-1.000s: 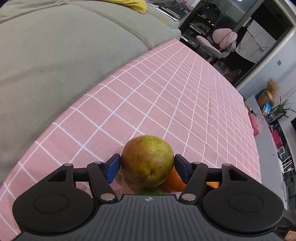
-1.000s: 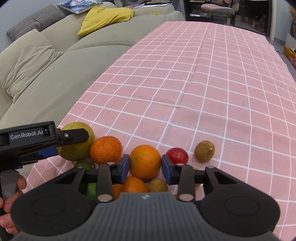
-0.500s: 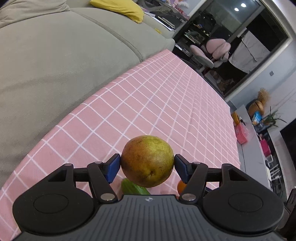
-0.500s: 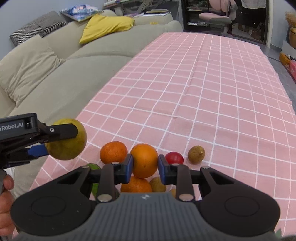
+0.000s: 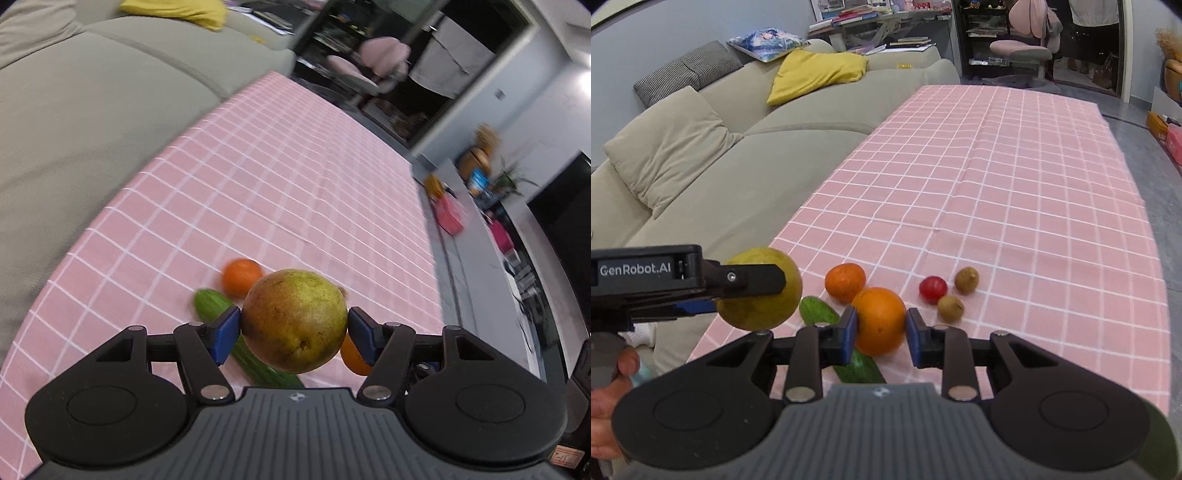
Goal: Organize fruits
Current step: 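Carry the pear and orange over the colander and open both grippers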
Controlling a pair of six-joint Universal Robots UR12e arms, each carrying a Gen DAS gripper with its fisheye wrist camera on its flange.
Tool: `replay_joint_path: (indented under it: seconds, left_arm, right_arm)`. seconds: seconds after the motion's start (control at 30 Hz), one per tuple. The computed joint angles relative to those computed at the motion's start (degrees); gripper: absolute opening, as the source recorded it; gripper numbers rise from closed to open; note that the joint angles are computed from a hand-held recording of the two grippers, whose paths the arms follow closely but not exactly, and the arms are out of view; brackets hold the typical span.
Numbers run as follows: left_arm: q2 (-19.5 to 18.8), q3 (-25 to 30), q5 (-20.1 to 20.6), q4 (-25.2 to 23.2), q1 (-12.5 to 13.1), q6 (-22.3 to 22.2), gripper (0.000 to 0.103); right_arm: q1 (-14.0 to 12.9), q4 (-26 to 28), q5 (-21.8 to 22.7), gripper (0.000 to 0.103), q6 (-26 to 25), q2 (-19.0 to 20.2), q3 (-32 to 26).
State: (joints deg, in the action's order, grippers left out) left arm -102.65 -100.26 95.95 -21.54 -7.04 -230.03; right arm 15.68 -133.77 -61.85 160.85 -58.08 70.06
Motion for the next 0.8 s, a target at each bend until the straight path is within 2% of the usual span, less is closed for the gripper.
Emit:
replay_joint_path:
  seconds: [0.3, 0.53, 0.67, 0.8]
  left_arm:
    - [-0.3, 2.3, -4.6, 0.7, -2.9, 7.3, 0.073]
    - [-2.3, 5.5, -10.4, -1.2, -4.6, 14.9, 0.073]
    - [-3.7, 7.7, -12.5, -4.7, -5.8, 20.5, 0.073]
    - [-5.4, 10.9, -11.8, -11.8, -7.5, 27.7, 0.073]
  right_arm:
    - [-4.2, -0.2, 0.5, 0.025, -1.7, -6.6, 6.8]
    - [-7.4, 0.6, -2.7, 0.025, -2.3, -10.6, 10.6]
    - [-8.5, 1.7, -5.0, 0.025, -3.0, -11.9, 12.2]
    - [-9.0, 4.1, -7.2, 0.025, -4.7, -12.4, 12.6]
